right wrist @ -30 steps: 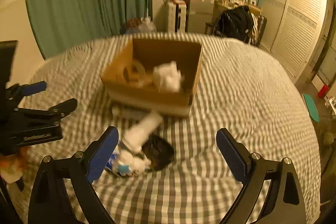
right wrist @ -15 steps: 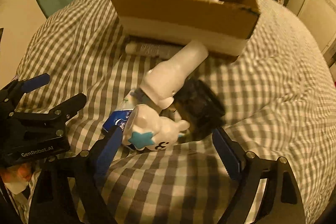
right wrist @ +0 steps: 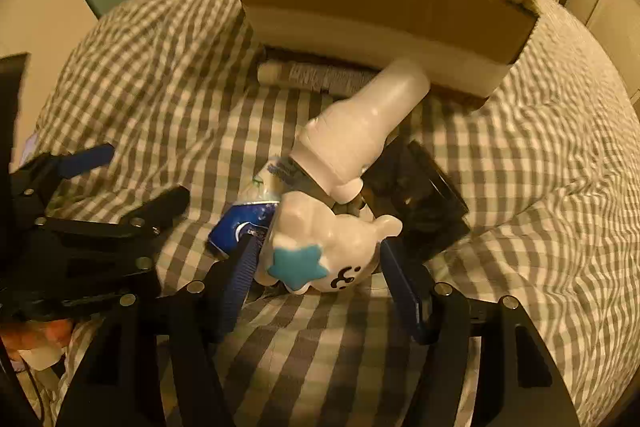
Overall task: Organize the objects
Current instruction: 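Grasp the blue Vinda tissue pack with left tool while right tool grasps the star toy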
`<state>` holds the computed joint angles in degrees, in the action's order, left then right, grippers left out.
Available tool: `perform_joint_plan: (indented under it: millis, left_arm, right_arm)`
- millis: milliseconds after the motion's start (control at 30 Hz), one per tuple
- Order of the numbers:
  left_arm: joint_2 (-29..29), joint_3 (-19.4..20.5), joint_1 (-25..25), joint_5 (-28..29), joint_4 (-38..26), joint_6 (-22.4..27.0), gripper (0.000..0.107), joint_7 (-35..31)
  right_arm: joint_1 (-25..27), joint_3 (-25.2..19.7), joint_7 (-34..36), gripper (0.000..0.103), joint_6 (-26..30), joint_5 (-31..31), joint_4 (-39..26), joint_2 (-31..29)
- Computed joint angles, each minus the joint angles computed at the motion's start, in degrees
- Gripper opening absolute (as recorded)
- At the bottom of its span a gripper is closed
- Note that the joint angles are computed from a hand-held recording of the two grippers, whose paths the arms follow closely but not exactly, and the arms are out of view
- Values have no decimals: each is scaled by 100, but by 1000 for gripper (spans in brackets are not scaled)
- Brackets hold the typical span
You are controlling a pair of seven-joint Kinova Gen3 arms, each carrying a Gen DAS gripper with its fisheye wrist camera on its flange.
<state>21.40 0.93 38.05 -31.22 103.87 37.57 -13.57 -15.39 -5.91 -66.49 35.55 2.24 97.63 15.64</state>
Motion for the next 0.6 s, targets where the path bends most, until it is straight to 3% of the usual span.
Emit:
perform_joint_plan:
  millis: [233, 433, 600]
  left_arm:
    - [35, 118, -2, 10, -152, -148, 101, -362]
    - [261, 277, -195, 527, -438, -393, 101, -1110]
    - [554, 298, -230, 938, -824, -281, 101, -1802]
  right_arm:
    - [411, -144, 619, 62, -507, -585, 441, -594]
    - [487, 40, 578, 61, -737, -610, 468, -706]
    - [651, 60, 653, 61, -902, -791, 496, -686]
